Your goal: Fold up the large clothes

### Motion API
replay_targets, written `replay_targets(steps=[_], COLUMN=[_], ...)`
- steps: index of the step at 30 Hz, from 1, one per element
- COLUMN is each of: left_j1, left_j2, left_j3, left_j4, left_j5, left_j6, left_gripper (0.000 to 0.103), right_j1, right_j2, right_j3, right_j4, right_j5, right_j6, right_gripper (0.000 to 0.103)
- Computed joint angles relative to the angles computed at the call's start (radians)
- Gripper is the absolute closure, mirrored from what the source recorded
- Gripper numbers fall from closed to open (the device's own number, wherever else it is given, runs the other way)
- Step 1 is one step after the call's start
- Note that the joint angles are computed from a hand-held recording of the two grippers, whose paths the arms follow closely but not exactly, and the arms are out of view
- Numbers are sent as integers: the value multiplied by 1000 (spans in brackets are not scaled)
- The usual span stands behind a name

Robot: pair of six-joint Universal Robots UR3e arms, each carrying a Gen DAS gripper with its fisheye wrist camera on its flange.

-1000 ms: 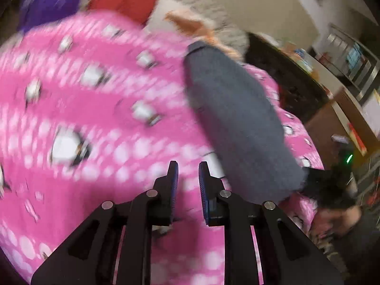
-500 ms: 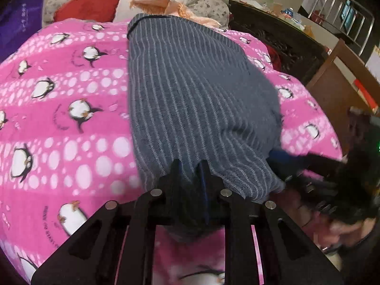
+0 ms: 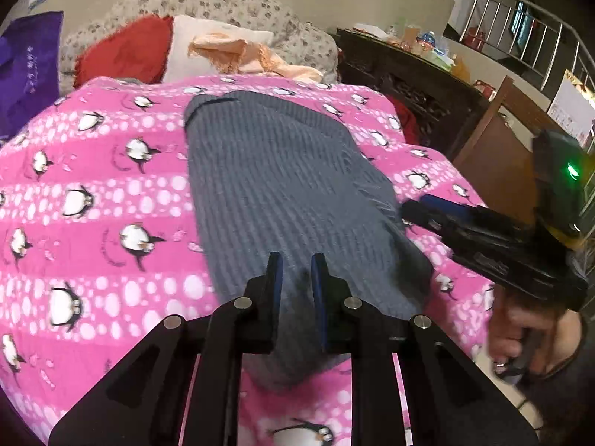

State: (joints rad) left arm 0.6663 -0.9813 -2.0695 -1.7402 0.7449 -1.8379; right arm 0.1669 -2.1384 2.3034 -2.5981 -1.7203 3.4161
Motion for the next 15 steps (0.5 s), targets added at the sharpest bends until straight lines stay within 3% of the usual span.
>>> replay_targets(steps=[2, 4, 6, 8, 11, 12, 15], left_j1=[-96, -74, -15, -33, -30, -43, -211], left_j2=[-37, 8, 69, 42, -23, -55, -278], left_j3=[-84, -207, -236, -197, -74, -40, 97], left_j4=[177, 266, 204, 205, 150, 175, 512], left_j5=[88, 115, 86, 100, 56, 31, -5], left_j6=[-90, -64, -6, -42, -97, -144, -527], left_gripper=[87, 87, 87, 87, 88, 88, 87], right_j1=[13, 20, 31, 76, -17, -56, -126], right_j2=[107, 223, 306, 316, 195, 158, 183], right_j3=[-23, 3, 61, 92, 22, 8, -106], right_j4=[-46, -121, -212, -294, -115, -106, -138], right_j5=[-18, -6, -5, -60, 51, 79, 49], right_j6=[34, 27, 52, 47, -10, -25, -13], right_gripper=[66, 63, 61, 61, 61, 61, 56])
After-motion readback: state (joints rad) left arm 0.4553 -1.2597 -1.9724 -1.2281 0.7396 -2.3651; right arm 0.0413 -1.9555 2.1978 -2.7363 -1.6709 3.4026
